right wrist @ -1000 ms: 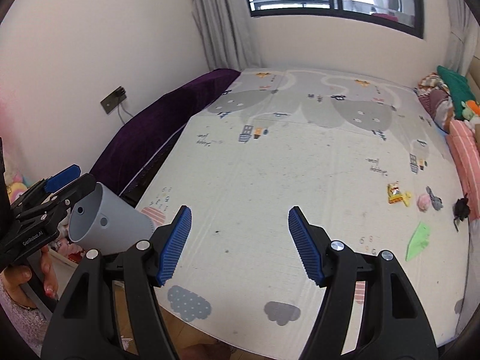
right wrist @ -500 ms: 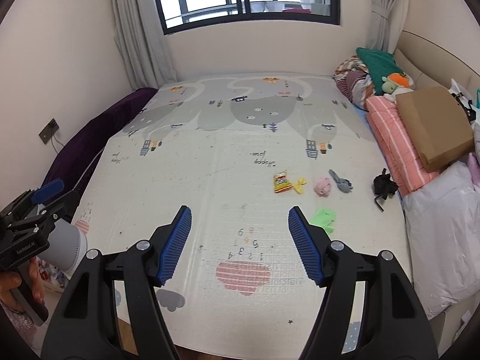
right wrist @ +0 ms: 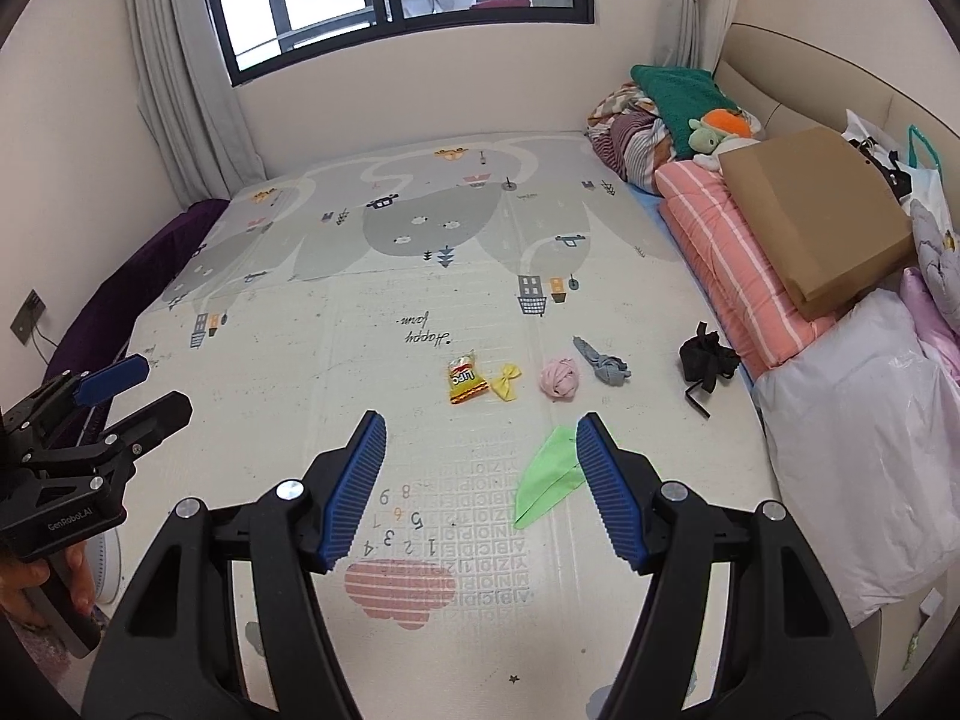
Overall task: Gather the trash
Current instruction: 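Move the left gripper to the chips bag while the right approaches the yellow bow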
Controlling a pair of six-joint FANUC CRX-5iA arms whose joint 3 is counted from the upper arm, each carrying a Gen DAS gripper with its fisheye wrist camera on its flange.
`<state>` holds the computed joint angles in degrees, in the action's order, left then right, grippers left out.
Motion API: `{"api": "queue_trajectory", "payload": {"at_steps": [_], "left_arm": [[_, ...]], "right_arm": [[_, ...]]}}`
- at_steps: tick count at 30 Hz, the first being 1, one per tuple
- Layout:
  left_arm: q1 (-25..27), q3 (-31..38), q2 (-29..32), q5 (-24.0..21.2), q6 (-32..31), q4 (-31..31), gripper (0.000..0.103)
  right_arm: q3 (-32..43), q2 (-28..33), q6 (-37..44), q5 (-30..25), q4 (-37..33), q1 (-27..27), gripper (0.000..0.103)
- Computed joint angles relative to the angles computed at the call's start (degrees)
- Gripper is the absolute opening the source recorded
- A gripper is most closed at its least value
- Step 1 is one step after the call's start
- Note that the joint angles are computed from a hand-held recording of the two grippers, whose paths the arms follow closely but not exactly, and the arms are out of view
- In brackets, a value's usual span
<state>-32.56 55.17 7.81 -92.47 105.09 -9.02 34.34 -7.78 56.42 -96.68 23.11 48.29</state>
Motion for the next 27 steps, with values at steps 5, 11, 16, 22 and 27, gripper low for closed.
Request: {"api": "queue_trajectory", "payload": {"at_steps": [5,11,16,22,27], "left_arm": [[4.2,-3.3,3.2,4.4,-3.1,6.2,0.076],[6.6,-6.3,7.5,8.9,-4.9,8.4,0.076],[7.8,-9.2,10.7,12.6,-5.1,8.3,0.076],[8.8,-11.9,14.6,15.8,-5.7,8.9,0.076],[9.1,-12.9,18.1,17.9,-7.7,8.8,0.076]], "right_arm": [[-0.9,4.1,3.0,3.8,-4.9,-7.4,0.065],[-2.4,8.9,6.3,9.7,-11.4,-14.2,0.065],[-4.5,13.3,10.1,15.2,-15.5,-18.9,0.064],[-6.7,18.5,15.3,19.7,-19.6,-22.8,0.063],[-8.4,22.5,19.3,22.4,-21.4,-24.7,0.062]]}}
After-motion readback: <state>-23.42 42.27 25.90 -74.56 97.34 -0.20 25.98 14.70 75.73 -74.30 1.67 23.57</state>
